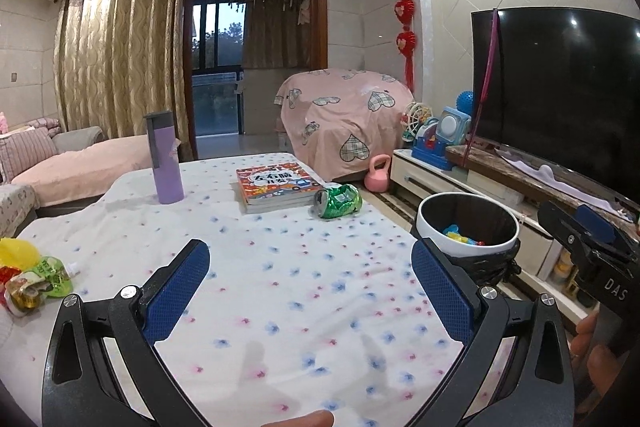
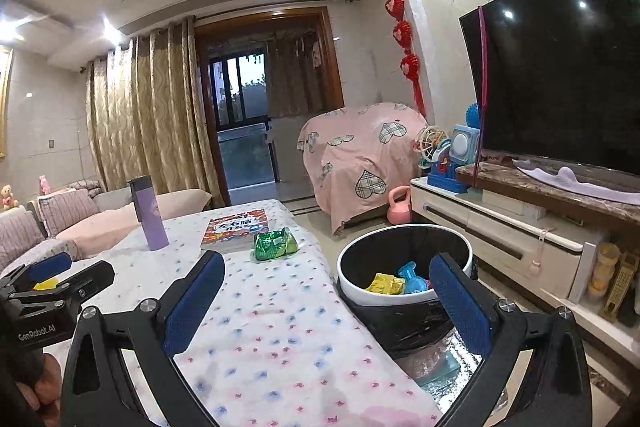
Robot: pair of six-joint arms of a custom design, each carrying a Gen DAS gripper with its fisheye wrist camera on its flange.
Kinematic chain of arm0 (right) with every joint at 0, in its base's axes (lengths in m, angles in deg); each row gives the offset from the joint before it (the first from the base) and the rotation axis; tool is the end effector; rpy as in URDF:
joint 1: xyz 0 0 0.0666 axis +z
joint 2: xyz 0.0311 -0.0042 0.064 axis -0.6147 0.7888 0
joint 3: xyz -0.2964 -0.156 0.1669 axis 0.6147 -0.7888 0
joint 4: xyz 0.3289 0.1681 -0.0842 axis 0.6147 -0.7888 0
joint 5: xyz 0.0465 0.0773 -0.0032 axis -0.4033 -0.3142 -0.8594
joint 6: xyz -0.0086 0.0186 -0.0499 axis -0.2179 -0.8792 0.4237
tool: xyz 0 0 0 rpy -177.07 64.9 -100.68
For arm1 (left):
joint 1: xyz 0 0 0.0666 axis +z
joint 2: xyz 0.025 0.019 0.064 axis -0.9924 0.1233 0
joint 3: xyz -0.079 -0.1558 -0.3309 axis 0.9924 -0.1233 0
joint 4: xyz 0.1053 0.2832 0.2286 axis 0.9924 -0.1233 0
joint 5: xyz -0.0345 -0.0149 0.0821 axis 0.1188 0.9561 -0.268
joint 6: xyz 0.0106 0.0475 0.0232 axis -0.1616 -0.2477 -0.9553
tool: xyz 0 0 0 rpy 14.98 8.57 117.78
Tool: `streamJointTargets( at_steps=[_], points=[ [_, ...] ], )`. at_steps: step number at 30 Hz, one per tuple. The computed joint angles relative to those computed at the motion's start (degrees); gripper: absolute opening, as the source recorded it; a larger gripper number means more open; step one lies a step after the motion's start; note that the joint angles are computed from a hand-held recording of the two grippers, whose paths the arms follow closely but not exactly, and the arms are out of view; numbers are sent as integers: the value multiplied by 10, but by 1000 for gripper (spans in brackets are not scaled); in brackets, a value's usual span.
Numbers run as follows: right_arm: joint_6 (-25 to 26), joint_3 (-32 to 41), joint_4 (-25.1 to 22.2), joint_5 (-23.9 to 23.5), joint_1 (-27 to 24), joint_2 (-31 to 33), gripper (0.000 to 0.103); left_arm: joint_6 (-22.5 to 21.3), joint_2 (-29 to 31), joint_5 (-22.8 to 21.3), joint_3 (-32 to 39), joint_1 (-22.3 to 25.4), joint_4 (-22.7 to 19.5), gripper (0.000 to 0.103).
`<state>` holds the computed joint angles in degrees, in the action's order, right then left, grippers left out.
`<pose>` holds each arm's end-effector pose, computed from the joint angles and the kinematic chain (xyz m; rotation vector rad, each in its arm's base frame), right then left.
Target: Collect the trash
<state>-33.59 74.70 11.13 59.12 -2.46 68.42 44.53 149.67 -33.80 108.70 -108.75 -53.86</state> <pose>0.4399 0.2943 0.4298 -0.0266 1.7865 0.2241 0.4278 -0.1901 0.4420 -0.0400 1.8879 0.0189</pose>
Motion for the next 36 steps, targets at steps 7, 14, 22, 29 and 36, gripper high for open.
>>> streamJointTargets(
  at_steps=[7, 14, 22, 29, 36],
  points=[
    [0, 4, -1, -2, 1, 2, 103, -1, 0, 1, -1, 0, -1, 103],
    [5, 7, -3, -6, 1, 4, 103, -2, -1, 1, -2, 0, -6, 103],
    [4, 3, 2, -5, 1, 1, 103, -1, -3, 1, -6, 0, 0, 103],
    [5, 4, 1, -10, 0, 1, 103, -4, -4, 0, -7, -1, 2, 103],
    [3, 3, 3, -9, 1, 0, 103, -4, -4, 0, -7, -1, 2, 103]
  ],
)
